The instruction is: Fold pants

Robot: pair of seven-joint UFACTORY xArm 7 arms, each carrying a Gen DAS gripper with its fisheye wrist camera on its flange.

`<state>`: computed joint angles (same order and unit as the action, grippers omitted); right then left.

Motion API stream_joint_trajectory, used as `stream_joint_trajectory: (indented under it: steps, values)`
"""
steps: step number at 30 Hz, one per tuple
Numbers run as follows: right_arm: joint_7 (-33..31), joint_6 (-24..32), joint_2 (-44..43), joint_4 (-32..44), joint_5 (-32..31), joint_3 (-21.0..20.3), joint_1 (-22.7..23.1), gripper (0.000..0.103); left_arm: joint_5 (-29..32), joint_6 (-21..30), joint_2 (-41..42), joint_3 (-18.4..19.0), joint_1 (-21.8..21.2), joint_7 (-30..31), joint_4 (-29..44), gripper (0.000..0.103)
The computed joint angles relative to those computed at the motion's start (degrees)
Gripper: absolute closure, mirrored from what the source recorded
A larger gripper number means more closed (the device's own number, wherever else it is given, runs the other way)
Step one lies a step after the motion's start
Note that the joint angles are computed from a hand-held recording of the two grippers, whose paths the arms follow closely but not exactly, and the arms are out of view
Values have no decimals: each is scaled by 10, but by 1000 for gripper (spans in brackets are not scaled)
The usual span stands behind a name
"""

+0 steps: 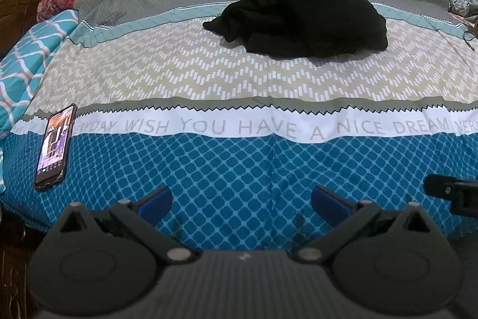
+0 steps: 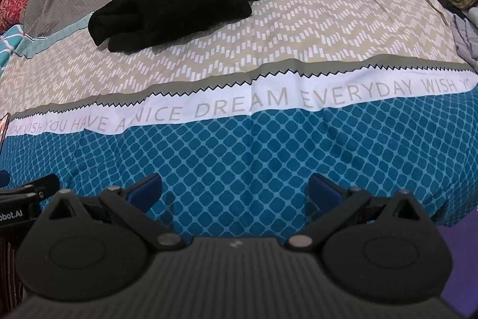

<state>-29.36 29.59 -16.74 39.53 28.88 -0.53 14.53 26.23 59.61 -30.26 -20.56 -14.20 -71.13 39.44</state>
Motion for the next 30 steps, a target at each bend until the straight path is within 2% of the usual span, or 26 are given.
stream_joint_trajectory:
  steps: [21, 30]
  values:
    - [-20, -6, -1, -1, 28, -4, 5, 0, 21, 13, 8, -4, 1, 2, 5, 0]
    - [-15, -5, 7, 4, 18, 0, 3, 0, -2, -34, 5, 14, -9, 31, -6, 0]
